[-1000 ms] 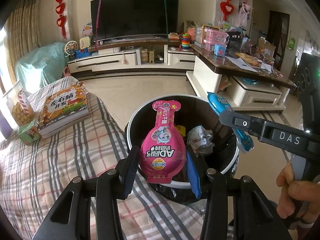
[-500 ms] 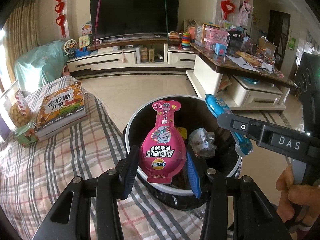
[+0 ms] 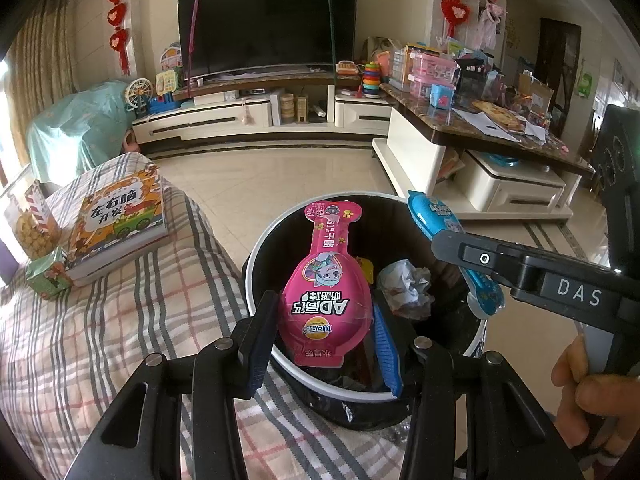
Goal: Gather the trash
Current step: 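Open both tools to drop the pink and blue toys into the bin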
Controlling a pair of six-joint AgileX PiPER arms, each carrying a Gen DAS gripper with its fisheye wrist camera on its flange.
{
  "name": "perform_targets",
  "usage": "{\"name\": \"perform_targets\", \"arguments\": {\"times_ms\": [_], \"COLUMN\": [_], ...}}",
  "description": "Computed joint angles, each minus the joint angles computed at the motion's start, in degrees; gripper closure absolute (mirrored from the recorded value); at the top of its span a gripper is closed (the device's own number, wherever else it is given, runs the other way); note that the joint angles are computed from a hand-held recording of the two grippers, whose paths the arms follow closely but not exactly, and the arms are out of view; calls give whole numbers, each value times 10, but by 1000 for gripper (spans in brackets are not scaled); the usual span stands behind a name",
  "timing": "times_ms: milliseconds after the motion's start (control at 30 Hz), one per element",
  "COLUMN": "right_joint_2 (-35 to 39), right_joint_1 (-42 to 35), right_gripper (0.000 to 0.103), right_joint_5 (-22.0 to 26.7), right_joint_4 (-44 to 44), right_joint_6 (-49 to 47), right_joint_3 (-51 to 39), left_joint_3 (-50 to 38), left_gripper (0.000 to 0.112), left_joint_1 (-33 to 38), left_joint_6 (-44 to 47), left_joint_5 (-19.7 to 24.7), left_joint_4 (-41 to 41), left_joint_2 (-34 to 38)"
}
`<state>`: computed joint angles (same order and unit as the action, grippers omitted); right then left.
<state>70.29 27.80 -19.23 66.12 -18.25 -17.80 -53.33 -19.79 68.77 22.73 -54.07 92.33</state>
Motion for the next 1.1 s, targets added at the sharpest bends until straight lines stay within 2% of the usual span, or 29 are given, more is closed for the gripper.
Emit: {"name": "perform_targets", "arguments": {"times_ms": [433, 967, 1100], "right_joint_2": [13, 24, 21], "right_joint_1": [-27, -49, -53], "right_gripper": [66, 66, 62], "right_joint_5": [21, 50, 52], "right_joint_4": [-24, -26, 3], "right_joint_6": [-2, -10, -38], "right_joint_3": [-6, -23, -27], "left_joint_3": [-14, -48, -55], "left_gripper": [68, 68, 66], "left_joint_1": [-11, 0, 4], "left_joint_6": [-27, -58, -59], "left_joint_5": [-7, 28, 39], "left_joint_4": [28, 51, 53], "left_joint_2": [15, 41, 42]}}
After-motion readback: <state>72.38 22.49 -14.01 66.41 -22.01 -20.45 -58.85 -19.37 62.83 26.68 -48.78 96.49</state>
